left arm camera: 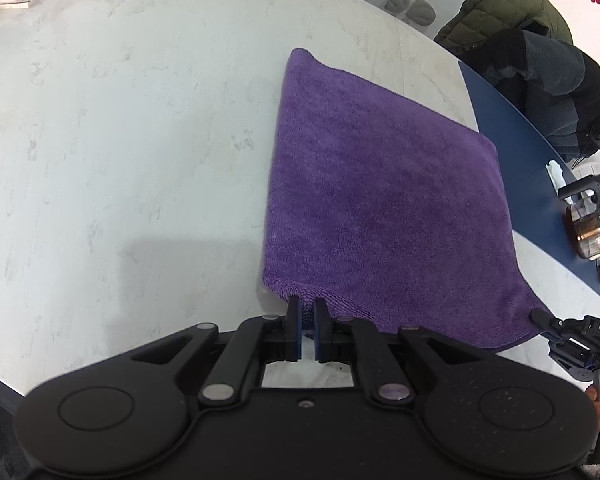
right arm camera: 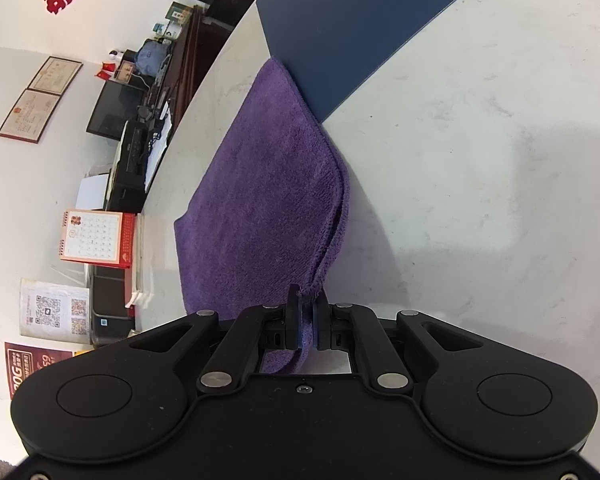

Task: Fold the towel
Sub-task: 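Hold the towel edges with both grippers and lift them slightly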

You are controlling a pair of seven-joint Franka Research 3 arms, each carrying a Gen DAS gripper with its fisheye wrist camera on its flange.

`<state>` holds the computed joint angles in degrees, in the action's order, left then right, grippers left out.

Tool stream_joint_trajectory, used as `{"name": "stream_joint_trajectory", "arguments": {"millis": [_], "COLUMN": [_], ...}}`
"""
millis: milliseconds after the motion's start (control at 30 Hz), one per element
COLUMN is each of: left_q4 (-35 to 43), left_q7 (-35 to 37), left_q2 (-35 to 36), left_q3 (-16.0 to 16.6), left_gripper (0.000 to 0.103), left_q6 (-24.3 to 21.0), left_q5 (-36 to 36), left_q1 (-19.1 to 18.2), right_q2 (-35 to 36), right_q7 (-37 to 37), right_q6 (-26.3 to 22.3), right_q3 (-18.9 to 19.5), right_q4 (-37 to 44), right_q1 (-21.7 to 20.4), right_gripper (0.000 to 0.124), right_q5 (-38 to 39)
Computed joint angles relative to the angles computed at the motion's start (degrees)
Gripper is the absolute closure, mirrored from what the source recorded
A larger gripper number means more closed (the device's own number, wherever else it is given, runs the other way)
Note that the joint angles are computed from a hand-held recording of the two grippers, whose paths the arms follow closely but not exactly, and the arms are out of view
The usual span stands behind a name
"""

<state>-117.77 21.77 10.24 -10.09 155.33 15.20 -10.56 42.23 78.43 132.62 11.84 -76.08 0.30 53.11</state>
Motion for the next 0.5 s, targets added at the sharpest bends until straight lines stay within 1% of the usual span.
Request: {"name": "stream_joint_trajectory", "arguments": {"millis": [300,500], "left_q4": [0.7,1.9], "left_q7": [-1.9,-1.9], "left_q2": [-0.4,-0.1], "left_q3": [1.0,1.5], "left_gripper": [0.098,0.098], "left_q6": [0.9,1.5], "left_q5": [2.7,4.1], "left_q1": [0.2,0.9], "right_q2": [1.3,4.0], "right_q7": [-0.3,0.6], "right_q6": [0.6,0.2], "right_q3": [1.2,1.8], "right_q4": [2.3,7.0], "right_q1": [-0.6,-0.4], "right_gripper": [0.12,0.12], "right_q5": [2.5,2.8]}}
